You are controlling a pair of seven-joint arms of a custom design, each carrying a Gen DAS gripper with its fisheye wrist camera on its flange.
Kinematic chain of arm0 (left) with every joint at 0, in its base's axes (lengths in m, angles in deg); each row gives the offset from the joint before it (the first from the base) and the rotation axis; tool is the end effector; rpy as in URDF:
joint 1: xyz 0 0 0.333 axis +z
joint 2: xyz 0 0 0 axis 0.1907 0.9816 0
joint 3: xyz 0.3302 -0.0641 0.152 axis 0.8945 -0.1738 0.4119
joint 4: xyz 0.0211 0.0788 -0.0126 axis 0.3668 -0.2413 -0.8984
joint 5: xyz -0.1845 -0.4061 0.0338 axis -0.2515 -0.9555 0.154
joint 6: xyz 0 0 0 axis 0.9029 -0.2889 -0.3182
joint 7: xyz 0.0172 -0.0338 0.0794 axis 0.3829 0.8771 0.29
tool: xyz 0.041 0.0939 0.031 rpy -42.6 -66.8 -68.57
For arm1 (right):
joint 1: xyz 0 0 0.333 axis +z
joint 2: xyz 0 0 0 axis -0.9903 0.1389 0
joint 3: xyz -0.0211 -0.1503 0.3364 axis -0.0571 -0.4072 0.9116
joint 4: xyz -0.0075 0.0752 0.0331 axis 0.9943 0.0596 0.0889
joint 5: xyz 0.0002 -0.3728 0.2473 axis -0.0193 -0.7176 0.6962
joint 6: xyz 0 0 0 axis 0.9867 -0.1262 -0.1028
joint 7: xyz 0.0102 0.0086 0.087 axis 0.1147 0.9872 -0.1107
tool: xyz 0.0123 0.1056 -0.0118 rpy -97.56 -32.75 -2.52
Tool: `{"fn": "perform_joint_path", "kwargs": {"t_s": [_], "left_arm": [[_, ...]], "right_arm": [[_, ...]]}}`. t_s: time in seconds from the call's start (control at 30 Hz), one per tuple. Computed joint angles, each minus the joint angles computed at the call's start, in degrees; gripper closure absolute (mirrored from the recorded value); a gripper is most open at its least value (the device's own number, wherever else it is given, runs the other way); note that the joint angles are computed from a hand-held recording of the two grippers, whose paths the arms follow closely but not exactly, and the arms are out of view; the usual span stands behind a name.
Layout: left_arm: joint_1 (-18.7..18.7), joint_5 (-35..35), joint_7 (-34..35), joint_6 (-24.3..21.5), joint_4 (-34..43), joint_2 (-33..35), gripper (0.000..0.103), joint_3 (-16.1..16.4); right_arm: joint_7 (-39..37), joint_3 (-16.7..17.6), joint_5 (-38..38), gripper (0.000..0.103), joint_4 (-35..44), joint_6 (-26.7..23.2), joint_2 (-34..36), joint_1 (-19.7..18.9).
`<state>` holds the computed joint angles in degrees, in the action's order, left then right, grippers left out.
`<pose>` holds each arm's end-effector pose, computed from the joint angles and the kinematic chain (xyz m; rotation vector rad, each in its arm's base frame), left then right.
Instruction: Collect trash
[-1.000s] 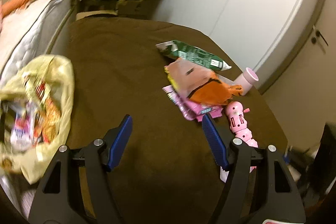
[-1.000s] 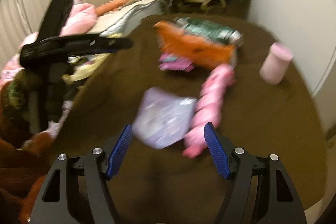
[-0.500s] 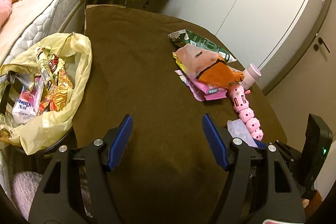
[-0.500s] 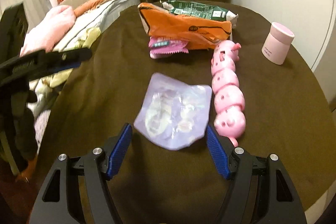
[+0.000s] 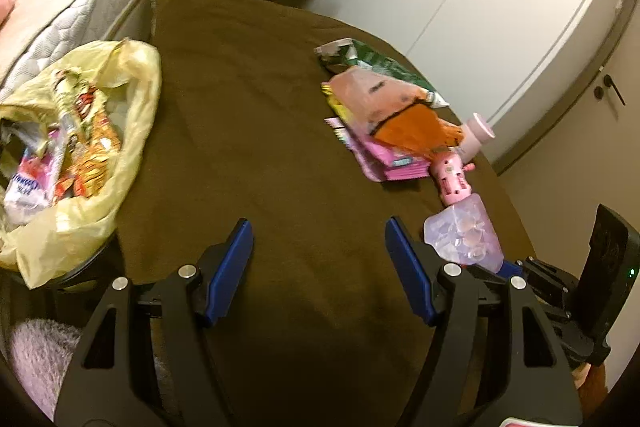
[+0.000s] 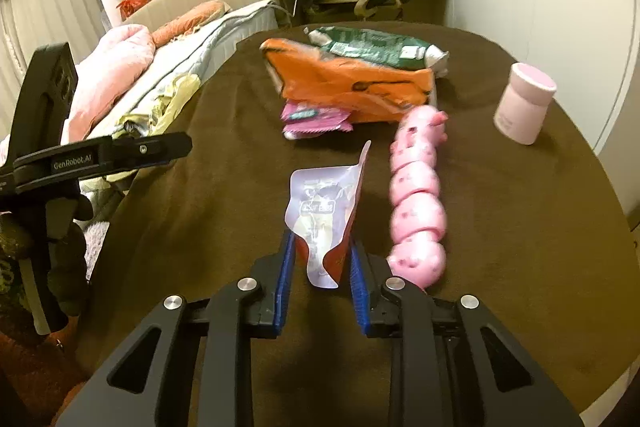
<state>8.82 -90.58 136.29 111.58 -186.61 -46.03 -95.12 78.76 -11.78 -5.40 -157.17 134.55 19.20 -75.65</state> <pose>0.7262 -0.1999 0.4734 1.4339 -2.4719 1.1651 0.5651 0.0965 0.4637 -1.5356 1.9371 -0.5609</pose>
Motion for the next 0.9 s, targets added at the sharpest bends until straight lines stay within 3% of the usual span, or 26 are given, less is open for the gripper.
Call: {"fn": "perform_joint_path", "kwargs": {"t_s": [0.13,0.27,0.4,0.57,0.77,0.9], "left_arm": [[-0.06,-1.03,1.68,-1.54,3.00,1.20,0.038,-0.94],[-0.73,-1.56,1.86,-2.31,7.79,3.42,0.038,-1.81],[-2.31,0.62,0.67,-1.65,12.75,6.43,0.038,-2.08],[-5.43,7.80,-7.58,-2.52,20.93,12.36,0.039,-1.02],[-7.07,14.73,-16.13,-8.49,28.31,17.77,0.057,-0.79],[-6.23,15.23,-16.54,-8.17,28.00,17.60,0.072,-1.78]], "right_arm": [[10.47,1.92,-10.59,0.078,-1.21,0.93,-2.18,-4.80],[16.11,2.71,-15.58,0.078,-2.17,1.63,-3.39,-7.66],[16.60,1.63,-15.37,0.078,-3.49,2.95,-3.76,-7.82],[16.40,1.75,-15.42,0.078,-3.84,3.53,-3.49,-8.39],[15.06,1.28,-13.61,0.078,-4.37,4.24,-3.39,-8.19],[16.89,2.69,-15.70,0.078,-4.23,4.56,-3.59,-9.73]]}}
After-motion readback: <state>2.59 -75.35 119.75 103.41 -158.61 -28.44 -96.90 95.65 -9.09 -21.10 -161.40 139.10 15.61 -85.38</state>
